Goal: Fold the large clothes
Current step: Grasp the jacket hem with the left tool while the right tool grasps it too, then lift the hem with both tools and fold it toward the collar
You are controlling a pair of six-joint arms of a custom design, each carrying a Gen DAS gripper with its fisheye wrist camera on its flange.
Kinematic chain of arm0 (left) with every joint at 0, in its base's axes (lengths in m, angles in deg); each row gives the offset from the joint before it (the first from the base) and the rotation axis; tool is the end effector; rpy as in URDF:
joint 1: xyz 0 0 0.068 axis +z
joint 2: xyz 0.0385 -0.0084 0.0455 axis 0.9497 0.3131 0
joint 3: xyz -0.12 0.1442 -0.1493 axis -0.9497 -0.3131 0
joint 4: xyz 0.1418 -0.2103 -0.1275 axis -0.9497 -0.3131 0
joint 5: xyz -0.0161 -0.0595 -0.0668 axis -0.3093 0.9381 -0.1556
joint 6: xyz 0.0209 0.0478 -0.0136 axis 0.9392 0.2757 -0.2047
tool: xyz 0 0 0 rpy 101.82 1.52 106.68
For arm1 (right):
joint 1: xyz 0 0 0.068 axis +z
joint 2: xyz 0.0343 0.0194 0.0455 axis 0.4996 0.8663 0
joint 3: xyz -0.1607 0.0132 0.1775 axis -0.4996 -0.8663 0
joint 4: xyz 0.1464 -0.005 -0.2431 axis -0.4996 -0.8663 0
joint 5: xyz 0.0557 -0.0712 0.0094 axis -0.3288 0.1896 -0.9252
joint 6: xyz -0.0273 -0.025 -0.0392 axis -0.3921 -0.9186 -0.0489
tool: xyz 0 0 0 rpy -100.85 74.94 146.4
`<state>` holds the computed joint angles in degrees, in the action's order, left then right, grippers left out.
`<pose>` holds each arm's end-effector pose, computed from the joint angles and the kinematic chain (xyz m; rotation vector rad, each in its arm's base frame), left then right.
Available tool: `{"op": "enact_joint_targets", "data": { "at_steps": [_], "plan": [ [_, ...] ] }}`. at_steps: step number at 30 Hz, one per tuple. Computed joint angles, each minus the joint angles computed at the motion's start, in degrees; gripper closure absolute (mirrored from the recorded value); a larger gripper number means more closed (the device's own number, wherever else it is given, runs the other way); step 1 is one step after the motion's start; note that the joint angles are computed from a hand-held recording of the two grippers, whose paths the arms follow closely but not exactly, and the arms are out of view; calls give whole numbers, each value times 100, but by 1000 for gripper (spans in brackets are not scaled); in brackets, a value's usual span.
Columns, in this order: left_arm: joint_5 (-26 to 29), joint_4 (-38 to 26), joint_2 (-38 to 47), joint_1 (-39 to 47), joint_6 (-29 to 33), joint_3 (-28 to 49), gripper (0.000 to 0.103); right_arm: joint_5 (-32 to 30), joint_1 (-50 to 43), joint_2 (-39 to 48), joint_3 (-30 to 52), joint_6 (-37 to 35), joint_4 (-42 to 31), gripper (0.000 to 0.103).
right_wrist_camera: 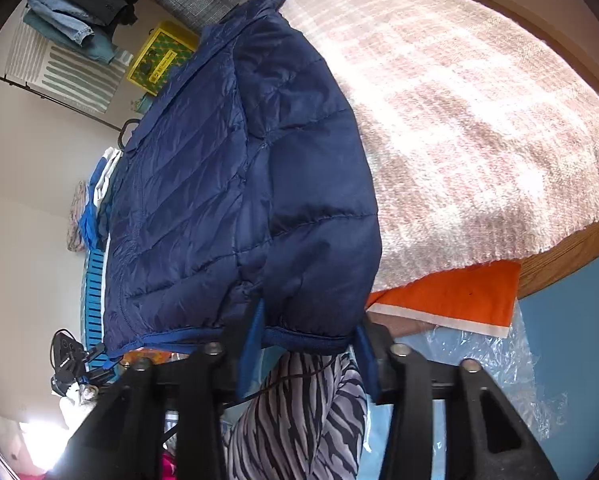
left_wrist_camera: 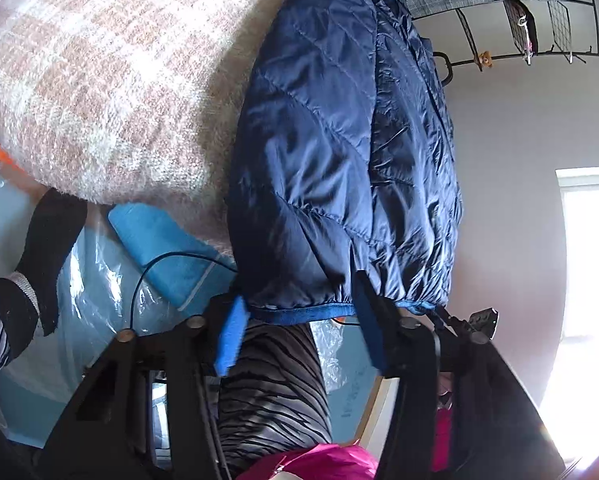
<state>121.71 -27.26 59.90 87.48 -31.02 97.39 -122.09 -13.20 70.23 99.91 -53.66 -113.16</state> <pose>0.1100 0.0055 0.1428 -0.7215 2.5664 -1.0936 0.2656 -0.2181 0.0659 0.0597 2.6903 0.9476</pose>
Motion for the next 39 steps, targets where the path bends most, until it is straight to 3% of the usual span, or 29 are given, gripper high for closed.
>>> {"op": "enact_joint_targets", "data": {
  "at_steps": [2, 7, 12, 18, 22, 26, 30, 34, 39],
  "plan": [
    [39, -100, -26, 57, 68, 122, 75, -74, 6, -26, 67, -46, -170, 77],
    [-174, -246, -211, -303, 58, 613, 96, -271, -86, -425, 76, -393, -645, 91],
    [66, -146, -217, -173, -51, 954, 98, -572, -81, -1079, -134, -256, -664, 98],
    [535, 13, 490, 517, 349, 1663, 99, -1180, -136, -1521, -85, 12, -815, 99],
    [260, 539, 1032, 299, 195, 2043, 99, -908, 104, -1750, -94, 506, -461, 99],
    [-371, 1252, 1682, -272, -52, 2547, 99, -1181, 250, -1702, 329, 997, -411, 99],
    [-488, 1862, 2468, -338, -112, 3050, 99, -1237, 551, -1684, 786, 1553, -157, 99],
    [-876, 2465, 3761, -546, -100, 3955, 99, -1084, 1149, -1550, 1415, 2491, 428, 99],
    [-1202, 2956, 5467, -682, -82, 5299, 99, -707, 1897, -726, 2863, 3478, 845, 99]
  ]
}}
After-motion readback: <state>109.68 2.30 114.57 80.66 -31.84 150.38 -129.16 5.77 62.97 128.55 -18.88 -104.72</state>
